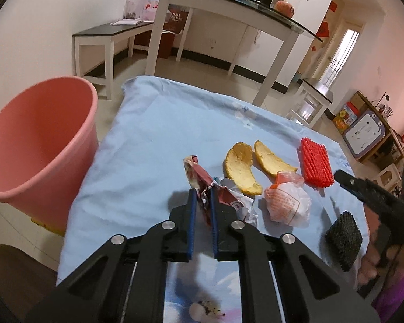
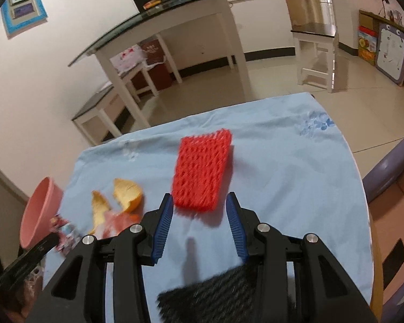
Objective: Collect trash
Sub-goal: 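Close the left gripper on the silver-red candy wrapper while the right gripper closes on the red mesh, then carry the candy wrapper and red mesh with both grippers over the pink bucket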
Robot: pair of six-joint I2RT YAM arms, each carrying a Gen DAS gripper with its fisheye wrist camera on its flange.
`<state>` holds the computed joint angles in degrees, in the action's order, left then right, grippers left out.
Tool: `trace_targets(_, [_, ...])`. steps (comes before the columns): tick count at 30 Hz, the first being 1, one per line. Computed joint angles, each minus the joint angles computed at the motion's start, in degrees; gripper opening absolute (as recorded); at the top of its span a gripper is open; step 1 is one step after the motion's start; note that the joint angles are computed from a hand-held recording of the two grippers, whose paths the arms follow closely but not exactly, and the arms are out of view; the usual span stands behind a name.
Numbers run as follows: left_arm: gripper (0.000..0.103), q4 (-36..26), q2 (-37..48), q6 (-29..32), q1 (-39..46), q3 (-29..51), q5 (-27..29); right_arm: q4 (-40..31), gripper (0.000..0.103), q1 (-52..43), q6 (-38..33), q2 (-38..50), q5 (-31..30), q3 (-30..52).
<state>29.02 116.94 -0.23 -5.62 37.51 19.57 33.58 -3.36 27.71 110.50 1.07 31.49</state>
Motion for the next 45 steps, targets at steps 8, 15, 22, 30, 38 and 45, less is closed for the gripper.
trace_targets(8, [0.009, 0.3, 0.4, 1.1, 1.2, 0.0, 1.1, -4.2, 0.014, 0.3, 0.7, 5.5, -0.2, 5.6])
trace_targets(15, [0.009, 2.0, -0.6, 1.4, 2.2, -1.4, 2.4, 0.1, 0.011, 1.1, 2.0, 0.3, 1.1, 0.0])
trace_targets(22, [0.009, 3.8, -3.3, 1.8, 4.8, -3.8, 4.1, 1.0, 0.011, 7.0, 2.1, -8.3, 5.9, -5.1])
trace_targets(30, [0.009, 5.1, -6.8, 2.2, 9.4, -5.7, 5.7, -2.2, 0.011, 16.8, 1.2, -12.7, 10.5, -3.5])
trace_targets(38, [0.009, 4.8, -9.0, 2.7, 15.8, -5.9, 7.3, -6.5, 0.011, 25.3, 0.5, -9.5, 12.2, 4.3])
trace_targets(45, [0.009, 3.9, -9.1, 3.9, 22.1, -4.3, 8.1, -10.4, 0.011, 29.8, -1.8, -4.2, 11.4, 14.2])
